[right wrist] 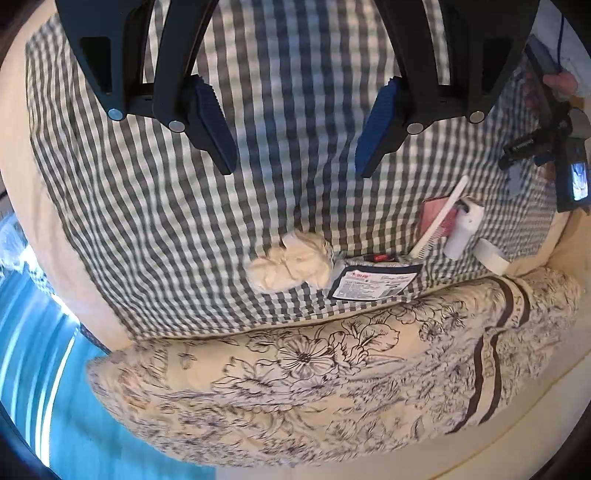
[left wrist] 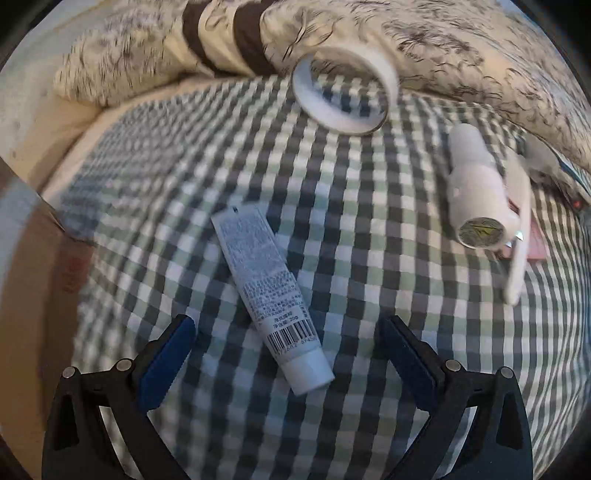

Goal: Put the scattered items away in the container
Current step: 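Grasp the white toothpaste tube with the left gripper while the right grasps the white cloth, then carry both items over the cardboard box and open both grippers to drop them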

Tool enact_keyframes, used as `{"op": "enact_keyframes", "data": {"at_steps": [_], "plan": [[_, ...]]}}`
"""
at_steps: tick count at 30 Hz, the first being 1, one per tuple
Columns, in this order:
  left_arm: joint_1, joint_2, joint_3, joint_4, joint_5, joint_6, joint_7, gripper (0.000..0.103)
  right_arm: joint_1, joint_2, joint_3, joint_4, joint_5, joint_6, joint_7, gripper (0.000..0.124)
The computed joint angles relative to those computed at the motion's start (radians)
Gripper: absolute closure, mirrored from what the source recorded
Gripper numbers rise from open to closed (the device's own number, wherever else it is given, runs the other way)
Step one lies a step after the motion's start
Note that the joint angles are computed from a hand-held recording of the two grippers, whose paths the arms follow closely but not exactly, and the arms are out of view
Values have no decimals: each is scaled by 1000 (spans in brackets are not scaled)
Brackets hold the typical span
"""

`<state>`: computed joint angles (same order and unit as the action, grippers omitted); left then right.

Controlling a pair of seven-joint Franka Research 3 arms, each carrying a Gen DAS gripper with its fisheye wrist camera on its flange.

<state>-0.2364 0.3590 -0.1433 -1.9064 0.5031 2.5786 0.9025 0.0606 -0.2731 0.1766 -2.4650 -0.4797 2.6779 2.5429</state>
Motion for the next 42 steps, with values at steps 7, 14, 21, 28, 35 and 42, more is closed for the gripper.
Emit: {"op": "enact_keyframes", "data": {"at_steps": [7,14,21,28,35,42], "plan": [[29,-33,-32,5,-95,-26,105,78,46,255,-95,222,31,-29,-159,57],[24,-95,-26,-40,-95,-8,88,78,112,484,-189,443,161,-143,-299,58],[33,-169,-28,-87,-82,-3,95,77,178,375,-239,309,76,-36,-164,116],[66,-418,-41,-268,-200,77,230,77,181,150,-113,129,85,77,-162,115],[54,-679,16,-465,-352,120,413,77,270,47,14,122,290,118,-338,115],[120,-839,75,-548,-337,103,459,77,344,154,120,300,254,79,-276,115]]}}
